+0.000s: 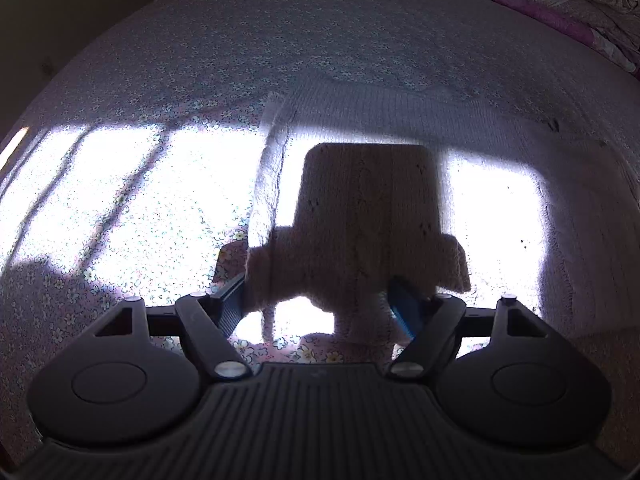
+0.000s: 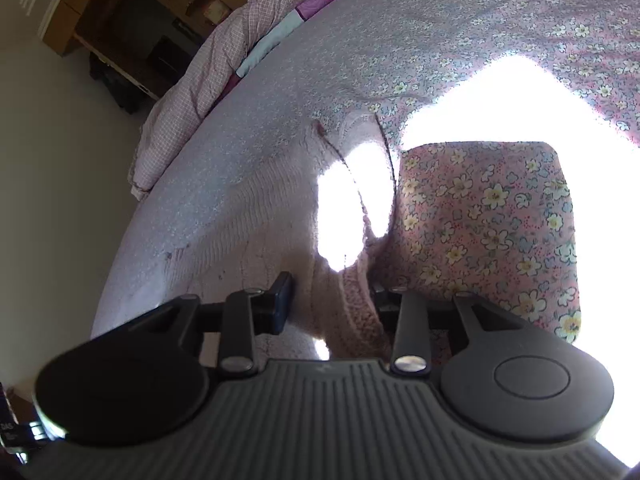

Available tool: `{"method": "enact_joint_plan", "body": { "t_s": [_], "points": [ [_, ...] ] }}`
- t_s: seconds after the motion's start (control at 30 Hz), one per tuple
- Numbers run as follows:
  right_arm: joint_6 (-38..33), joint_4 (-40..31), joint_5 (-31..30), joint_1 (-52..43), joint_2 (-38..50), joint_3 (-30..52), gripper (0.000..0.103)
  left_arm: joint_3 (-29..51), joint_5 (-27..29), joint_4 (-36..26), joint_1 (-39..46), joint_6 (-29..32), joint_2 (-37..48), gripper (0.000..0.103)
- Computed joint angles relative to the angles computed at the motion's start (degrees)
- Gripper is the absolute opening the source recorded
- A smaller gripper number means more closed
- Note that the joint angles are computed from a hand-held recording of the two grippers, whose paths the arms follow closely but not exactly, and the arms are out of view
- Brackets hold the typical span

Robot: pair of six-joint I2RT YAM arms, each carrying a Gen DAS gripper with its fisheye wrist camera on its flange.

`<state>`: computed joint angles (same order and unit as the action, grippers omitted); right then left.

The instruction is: Fold small clothes

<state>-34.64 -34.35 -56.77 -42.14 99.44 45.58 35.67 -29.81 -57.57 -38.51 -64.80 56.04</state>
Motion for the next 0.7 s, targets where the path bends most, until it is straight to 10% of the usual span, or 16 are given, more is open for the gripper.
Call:
{"method": "enact_joint_plan", "body": {
  "t_s": [0.7],
  "points": [
    [12.5,0.9,-4.0,12.9,-26.1,-3.1,0.025,2.3,-0.2,-8.9,4.1,8.5,-10.5,0.08]
  ]
}}
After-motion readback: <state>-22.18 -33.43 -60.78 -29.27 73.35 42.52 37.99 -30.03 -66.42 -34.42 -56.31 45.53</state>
